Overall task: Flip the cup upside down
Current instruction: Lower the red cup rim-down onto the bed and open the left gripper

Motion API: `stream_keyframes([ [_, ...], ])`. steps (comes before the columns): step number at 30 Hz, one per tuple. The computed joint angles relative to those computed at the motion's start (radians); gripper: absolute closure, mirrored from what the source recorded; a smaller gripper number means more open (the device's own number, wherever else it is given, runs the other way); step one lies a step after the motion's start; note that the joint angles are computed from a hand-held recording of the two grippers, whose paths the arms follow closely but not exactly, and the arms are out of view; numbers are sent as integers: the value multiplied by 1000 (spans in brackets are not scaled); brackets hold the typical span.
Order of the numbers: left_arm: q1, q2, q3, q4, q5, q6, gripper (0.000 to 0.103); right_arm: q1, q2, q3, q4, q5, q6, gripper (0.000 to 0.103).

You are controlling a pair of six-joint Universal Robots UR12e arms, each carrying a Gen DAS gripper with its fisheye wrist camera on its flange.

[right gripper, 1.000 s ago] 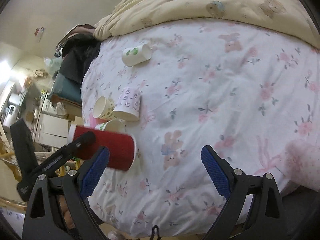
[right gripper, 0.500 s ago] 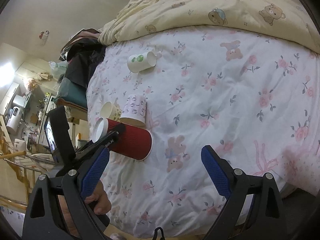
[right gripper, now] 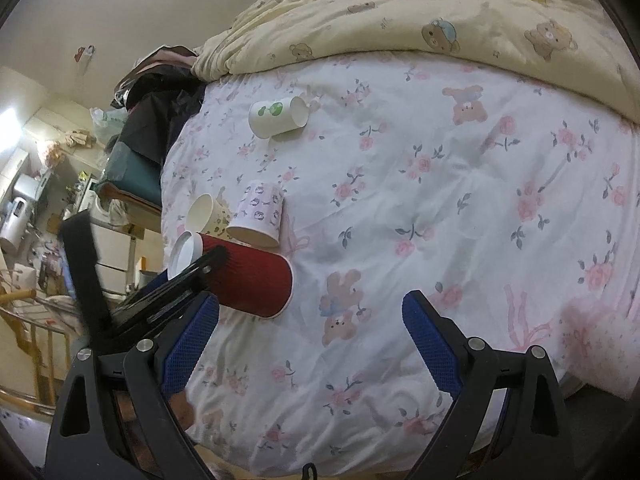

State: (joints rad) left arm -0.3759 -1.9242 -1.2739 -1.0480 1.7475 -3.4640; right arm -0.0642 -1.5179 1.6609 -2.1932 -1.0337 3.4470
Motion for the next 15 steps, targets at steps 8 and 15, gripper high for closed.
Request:
stream_keyframes([
  [8,13,93,-81,137,-11,22,15,21,-3,-1,-38,-29,-48,8],
  [15,23,183,-176,239,24,37,15,34,-14,9,-66,-50,-73,8],
])
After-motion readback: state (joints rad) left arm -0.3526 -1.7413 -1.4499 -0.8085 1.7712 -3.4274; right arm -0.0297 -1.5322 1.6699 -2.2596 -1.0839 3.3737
